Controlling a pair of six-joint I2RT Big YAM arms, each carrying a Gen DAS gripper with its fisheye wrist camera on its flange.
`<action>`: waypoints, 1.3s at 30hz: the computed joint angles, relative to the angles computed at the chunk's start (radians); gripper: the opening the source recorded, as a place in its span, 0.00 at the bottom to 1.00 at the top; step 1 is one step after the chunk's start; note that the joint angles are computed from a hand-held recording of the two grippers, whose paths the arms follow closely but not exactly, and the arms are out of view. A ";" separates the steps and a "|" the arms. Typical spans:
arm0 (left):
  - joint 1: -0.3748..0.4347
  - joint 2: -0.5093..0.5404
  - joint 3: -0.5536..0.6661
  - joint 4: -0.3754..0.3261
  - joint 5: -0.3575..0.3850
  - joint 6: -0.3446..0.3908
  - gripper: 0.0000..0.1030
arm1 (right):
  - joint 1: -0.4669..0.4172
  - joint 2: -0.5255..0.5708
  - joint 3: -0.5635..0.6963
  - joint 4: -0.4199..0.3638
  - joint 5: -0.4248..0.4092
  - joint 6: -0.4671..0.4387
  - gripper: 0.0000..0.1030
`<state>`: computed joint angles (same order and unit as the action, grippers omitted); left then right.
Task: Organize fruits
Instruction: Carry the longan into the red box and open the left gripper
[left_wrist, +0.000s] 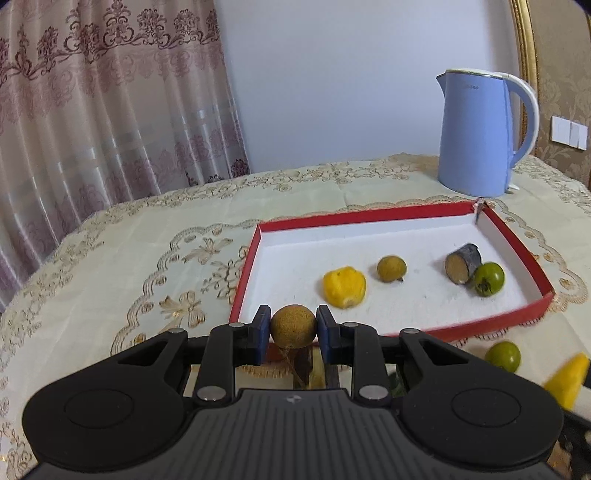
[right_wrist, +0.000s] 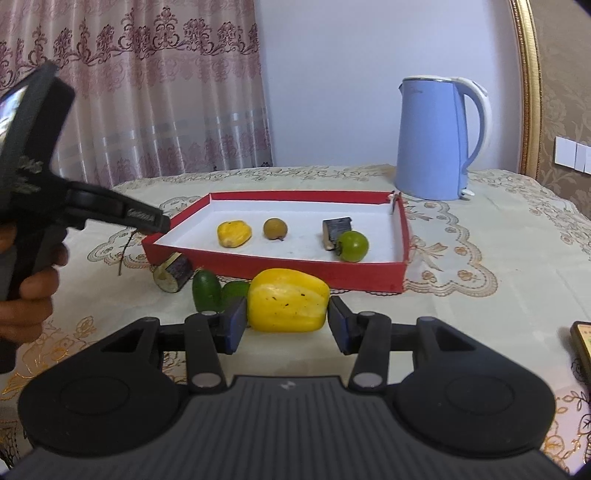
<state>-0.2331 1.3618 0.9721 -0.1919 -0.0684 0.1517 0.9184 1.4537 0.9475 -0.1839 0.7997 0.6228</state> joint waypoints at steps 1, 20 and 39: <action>-0.008 0.011 0.010 0.003 -0.013 0.002 0.25 | -0.001 -0.003 -0.005 0.004 -0.001 -0.001 0.44; -0.076 0.218 0.219 -0.064 -0.158 0.016 0.25 | -0.013 -0.036 -0.051 0.030 -0.005 0.015 0.44; -0.087 0.335 0.373 -0.151 -0.178 -0.009 0.25 | -0.015 -0.033 -0.047 0.020 -0.002 0.021 0.44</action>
